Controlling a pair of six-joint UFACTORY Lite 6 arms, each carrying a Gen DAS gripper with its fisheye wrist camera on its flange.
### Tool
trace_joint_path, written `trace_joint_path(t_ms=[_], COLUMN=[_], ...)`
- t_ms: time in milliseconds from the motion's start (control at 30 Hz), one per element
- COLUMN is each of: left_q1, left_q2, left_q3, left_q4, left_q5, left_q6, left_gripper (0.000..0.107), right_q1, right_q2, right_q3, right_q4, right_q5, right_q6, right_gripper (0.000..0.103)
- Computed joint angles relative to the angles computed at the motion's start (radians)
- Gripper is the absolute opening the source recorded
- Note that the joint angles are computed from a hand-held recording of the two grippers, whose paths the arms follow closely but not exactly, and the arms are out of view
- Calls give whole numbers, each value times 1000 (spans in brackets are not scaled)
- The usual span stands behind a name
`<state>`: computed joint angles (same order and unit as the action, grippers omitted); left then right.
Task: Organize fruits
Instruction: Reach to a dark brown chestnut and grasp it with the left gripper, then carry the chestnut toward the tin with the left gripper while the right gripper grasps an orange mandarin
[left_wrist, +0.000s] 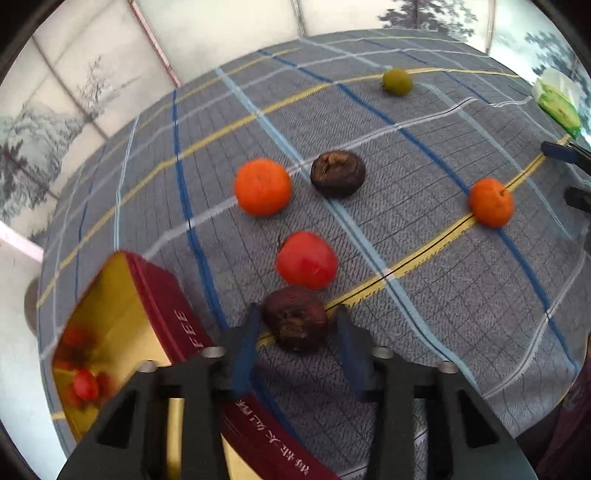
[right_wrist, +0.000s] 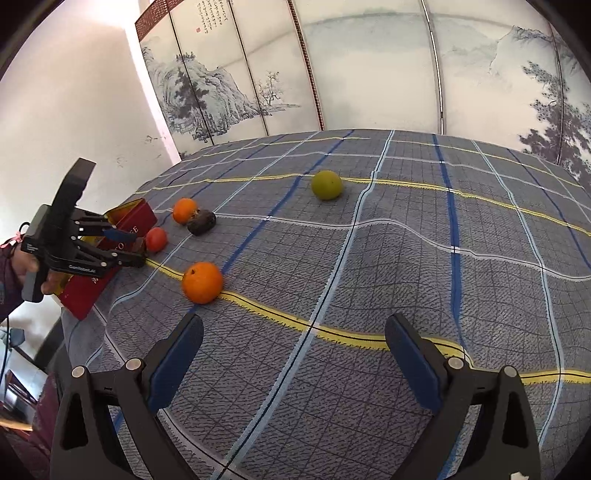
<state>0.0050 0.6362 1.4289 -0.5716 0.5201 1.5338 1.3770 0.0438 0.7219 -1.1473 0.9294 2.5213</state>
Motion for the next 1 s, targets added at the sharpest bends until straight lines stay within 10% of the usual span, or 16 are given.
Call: trace_joint_path(t_ms=[167, 500, 1000], left_q1=[39, 330, 768], left_q2=[-173, -650, -550], left_q3=[-177, -547, -385], left_q4=[-184, -290, -317], left_q5=[-23, 391, 510], left_q6=[114, 152, 199], left_gripper=[37, 37, 37], right_q1=[-7, -137, -307], right_q2=[3, 189, 415], right_q3=[5, 310, 498], right_q4=[7, -10, 93], right_q5=[-8, -127, -317], right_q6=[-13, -403, -620], right_gripper=[98, 78, 33])
